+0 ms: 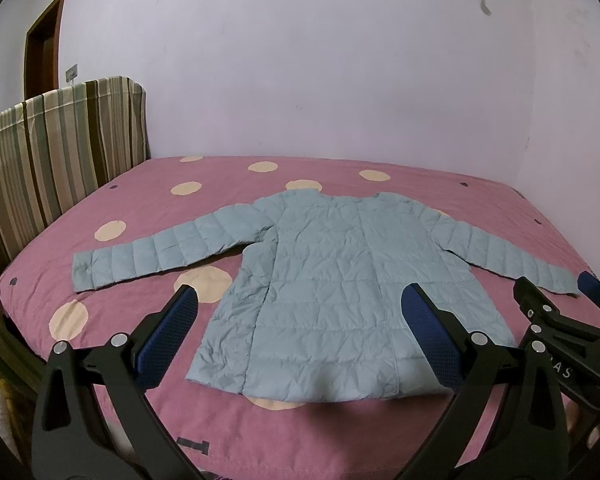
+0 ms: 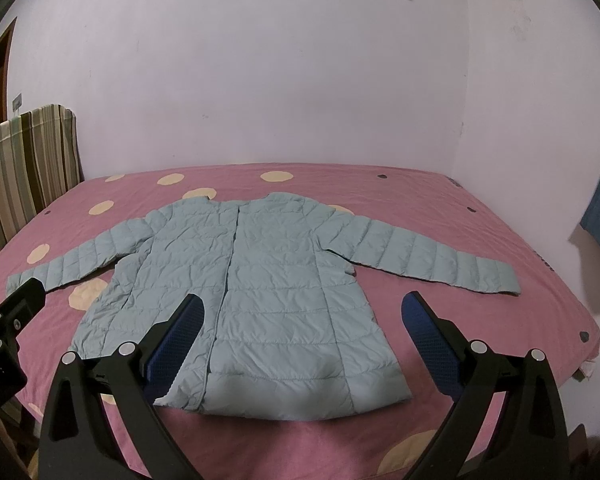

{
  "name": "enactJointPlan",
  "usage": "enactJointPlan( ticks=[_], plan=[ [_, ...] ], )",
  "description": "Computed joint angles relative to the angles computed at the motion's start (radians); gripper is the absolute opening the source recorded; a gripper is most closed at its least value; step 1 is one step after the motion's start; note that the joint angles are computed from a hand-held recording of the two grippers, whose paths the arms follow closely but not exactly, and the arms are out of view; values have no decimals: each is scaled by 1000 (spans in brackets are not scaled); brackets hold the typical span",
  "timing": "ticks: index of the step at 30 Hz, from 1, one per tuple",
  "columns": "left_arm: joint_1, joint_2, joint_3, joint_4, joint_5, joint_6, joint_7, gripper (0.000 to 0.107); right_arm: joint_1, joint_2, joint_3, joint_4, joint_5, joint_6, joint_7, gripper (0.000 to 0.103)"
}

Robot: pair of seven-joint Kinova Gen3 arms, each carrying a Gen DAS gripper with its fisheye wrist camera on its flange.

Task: Fold large clothes

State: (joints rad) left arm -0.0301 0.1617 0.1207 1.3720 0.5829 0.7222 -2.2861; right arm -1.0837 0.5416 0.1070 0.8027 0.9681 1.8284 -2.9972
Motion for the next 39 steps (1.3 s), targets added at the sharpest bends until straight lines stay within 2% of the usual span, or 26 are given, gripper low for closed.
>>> enactJointPlan(
  ticks=[39],
  plan=[
    [-4,-1,-3,8,0,4,-1,101,-4,5,-2,9,5,-5,-4,98]
  ],
)
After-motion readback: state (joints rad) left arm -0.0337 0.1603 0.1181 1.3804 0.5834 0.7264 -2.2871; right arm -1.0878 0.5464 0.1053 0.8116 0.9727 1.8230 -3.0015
